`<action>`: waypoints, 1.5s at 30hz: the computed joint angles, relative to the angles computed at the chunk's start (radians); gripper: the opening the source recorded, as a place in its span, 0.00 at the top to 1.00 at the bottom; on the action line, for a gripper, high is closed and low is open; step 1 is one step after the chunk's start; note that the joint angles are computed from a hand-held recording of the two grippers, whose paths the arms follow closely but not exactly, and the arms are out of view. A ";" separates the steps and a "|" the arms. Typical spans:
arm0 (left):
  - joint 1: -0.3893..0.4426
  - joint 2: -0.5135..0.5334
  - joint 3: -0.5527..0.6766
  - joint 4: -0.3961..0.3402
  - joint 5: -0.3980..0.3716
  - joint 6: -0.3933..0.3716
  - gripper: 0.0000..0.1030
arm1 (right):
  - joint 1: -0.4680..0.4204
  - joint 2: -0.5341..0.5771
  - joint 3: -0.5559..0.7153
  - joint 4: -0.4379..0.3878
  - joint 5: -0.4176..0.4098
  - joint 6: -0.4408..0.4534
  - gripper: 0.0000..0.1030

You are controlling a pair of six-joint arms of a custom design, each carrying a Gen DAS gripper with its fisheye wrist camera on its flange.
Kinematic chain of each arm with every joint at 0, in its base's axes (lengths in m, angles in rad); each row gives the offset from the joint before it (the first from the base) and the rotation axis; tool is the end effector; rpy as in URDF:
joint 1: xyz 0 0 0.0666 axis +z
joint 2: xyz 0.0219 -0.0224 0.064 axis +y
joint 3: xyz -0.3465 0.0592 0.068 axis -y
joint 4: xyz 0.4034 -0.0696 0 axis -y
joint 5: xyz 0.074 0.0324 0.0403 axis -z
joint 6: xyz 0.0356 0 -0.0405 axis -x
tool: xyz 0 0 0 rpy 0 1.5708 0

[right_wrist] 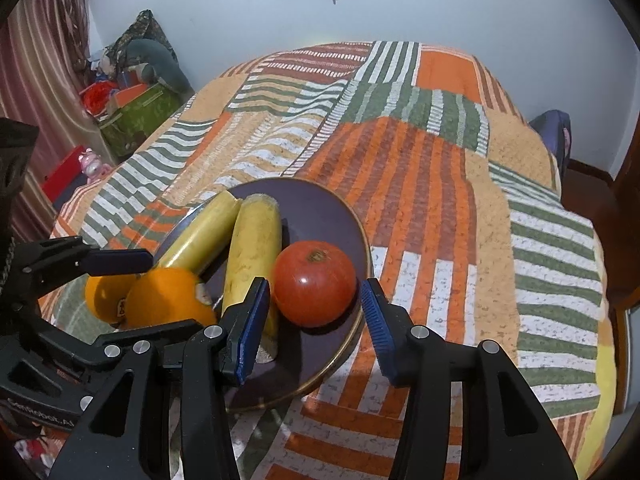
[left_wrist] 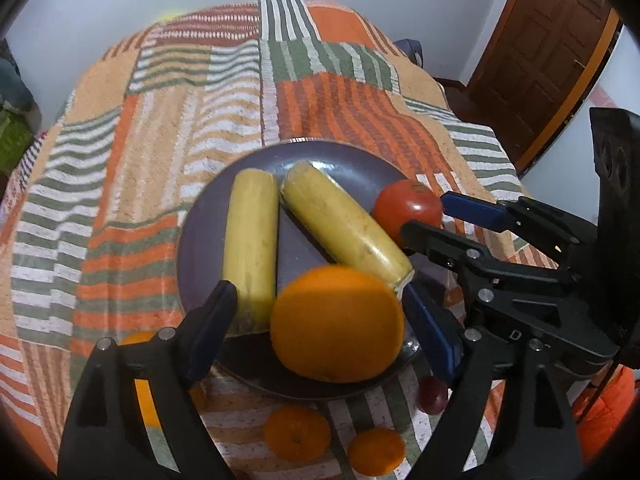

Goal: Organize fruits
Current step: 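Open both grippers to release the orange and tomato and withdraw, then grasp another red tomato with the left gripper and lift it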

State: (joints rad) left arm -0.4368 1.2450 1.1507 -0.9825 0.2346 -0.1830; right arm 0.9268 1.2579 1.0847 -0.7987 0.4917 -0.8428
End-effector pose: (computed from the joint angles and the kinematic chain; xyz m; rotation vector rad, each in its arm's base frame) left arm 0.3845 -0.1891 0.3469 0.8846 2.5038 -0.3950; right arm 0.2759 0.3388 0.3245 0.0846 2.3934 0.1909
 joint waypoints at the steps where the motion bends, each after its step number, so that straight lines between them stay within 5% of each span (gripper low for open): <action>1: 0.000 -0.009 -0.003 0.006 -0.004 -0.003 0.18 | 0.001 -0.003 0.002 0.000 0.002 0.001 0.56; 16: 0.071 -0.159 -0.020 -0.032 0.005 -0.035 0.17 | 0.102 -0.026 0.059 -0.090 0.097 -0.047 0.55; 34: 0.232 -0.371 -0.176 -0.203 0.006 -0.133 0.17 | 0.269 0.018 0.132 -0.210 0.164 -0.201 0.51; 45: 0.249 -0.430 -0.298 -0.276 -0.006 -0.133 0.17 | 0.321 0.050 0.153 -0.211 0.171 -0.229 0.51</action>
State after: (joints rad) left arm -0.1875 0.8149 0.8523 -1.2586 0.2283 -0.3155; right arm 1.2474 1.3081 1.2375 -1.0100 0.6624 -1.0717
